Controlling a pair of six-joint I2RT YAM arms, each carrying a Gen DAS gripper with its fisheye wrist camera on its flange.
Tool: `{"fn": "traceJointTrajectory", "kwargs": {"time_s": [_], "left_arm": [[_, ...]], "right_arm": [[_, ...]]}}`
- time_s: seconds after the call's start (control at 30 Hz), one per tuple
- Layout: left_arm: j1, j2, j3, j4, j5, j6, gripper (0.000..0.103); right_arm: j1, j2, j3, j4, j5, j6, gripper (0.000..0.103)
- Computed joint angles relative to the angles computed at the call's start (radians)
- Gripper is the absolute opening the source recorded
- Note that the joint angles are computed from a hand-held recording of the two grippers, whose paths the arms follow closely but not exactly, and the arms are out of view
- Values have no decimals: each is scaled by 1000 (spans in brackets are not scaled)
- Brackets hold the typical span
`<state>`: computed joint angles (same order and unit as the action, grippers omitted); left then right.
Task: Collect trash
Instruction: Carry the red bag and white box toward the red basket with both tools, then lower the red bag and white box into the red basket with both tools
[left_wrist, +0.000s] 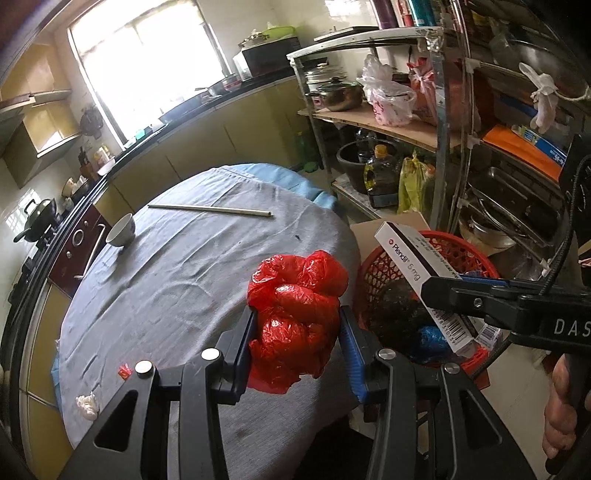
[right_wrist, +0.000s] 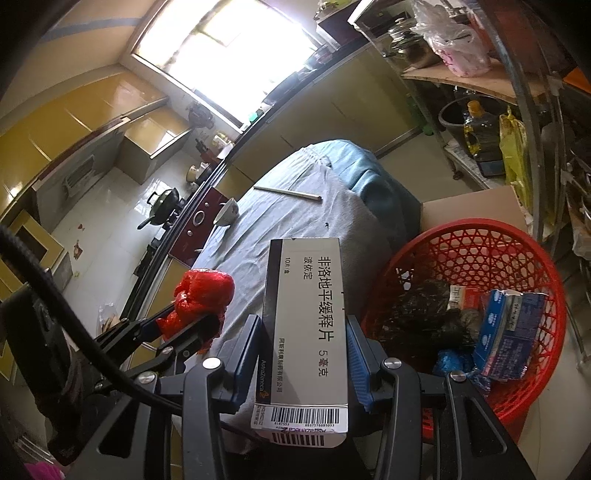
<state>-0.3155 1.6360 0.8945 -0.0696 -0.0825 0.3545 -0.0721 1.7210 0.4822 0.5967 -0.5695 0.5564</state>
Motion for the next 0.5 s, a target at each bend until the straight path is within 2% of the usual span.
{"fn": "traceJointTrajectory", "kwargs": {"time_s": [0.5], "left_arm": [[-59, 21, 16, -5, -15, -3, 46]], "right_arm": [[-79, -22, -39, -15, -16, -26, 48]]}}
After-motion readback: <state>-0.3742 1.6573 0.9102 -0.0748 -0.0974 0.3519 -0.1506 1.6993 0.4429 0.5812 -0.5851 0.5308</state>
